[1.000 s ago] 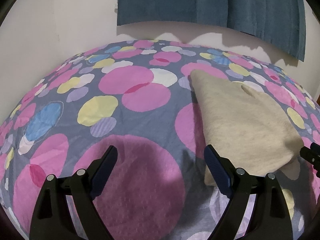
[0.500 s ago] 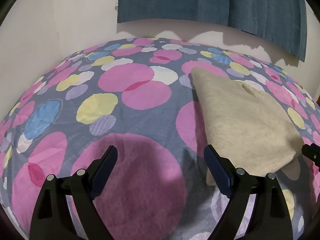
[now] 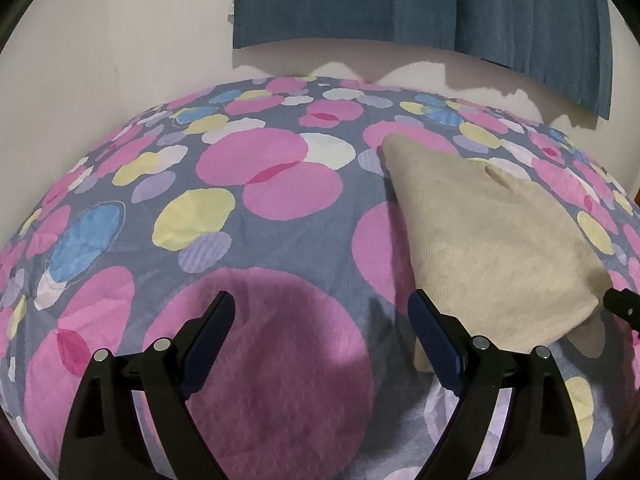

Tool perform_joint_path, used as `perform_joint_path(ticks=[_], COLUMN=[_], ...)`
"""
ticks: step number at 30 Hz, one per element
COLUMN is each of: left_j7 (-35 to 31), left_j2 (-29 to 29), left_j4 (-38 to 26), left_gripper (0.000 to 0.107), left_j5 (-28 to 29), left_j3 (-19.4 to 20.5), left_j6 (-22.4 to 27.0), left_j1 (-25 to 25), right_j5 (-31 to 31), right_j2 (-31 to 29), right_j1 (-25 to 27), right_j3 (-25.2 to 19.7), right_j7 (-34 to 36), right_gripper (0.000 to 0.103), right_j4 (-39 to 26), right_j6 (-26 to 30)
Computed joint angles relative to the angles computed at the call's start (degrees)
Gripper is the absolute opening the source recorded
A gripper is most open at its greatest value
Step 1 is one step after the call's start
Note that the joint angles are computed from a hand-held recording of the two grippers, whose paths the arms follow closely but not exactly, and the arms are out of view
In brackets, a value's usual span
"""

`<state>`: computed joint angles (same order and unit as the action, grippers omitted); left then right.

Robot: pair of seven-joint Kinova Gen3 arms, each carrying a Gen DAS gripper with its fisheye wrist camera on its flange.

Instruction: Fold small clothes

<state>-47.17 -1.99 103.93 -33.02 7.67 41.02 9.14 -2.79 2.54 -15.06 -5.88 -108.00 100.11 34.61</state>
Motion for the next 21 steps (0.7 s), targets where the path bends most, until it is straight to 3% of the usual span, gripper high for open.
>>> perform_joint_path(ticks=[6, 14, 17, 21], left_j7=[0.2, 3.4, 2.2, -1.5], left_j2=[0.3, 0.8, -0.6, -0.2], left_j4=[0.5, 0.5, 1.8, -0.5], left_gripper=[0.087, 0.087, 0.087, 0.087], left_j5=[-0.6, -3.9, -1.8, 1.4], left_j3=[0.0, 0.6, -0.2, -1.9], left_j6=[-0.7, -0.4, -3.5, -3.4], left_j1=[0.0, 0.8, -0.4, -2.4], right_j5=[4.6, 4.1, 4.8, 3.5], right_j2=[-0.9, -1.0, -1.1, -1.5], right_j1=[-1.2, -1.3, -1.5, -0.5], right_j3=[-0.5, -0.6, -0.7, 0.1], right_j7=[-2.6, -2.3, -2.9, -1.6], right_gripper=[0.088, 0.088, 0.088, 0.088], right_j4=[0.7, 1.0, 1.0, 0.3], right_j6=[-1.0, -1.0, -0.9, -0.3])
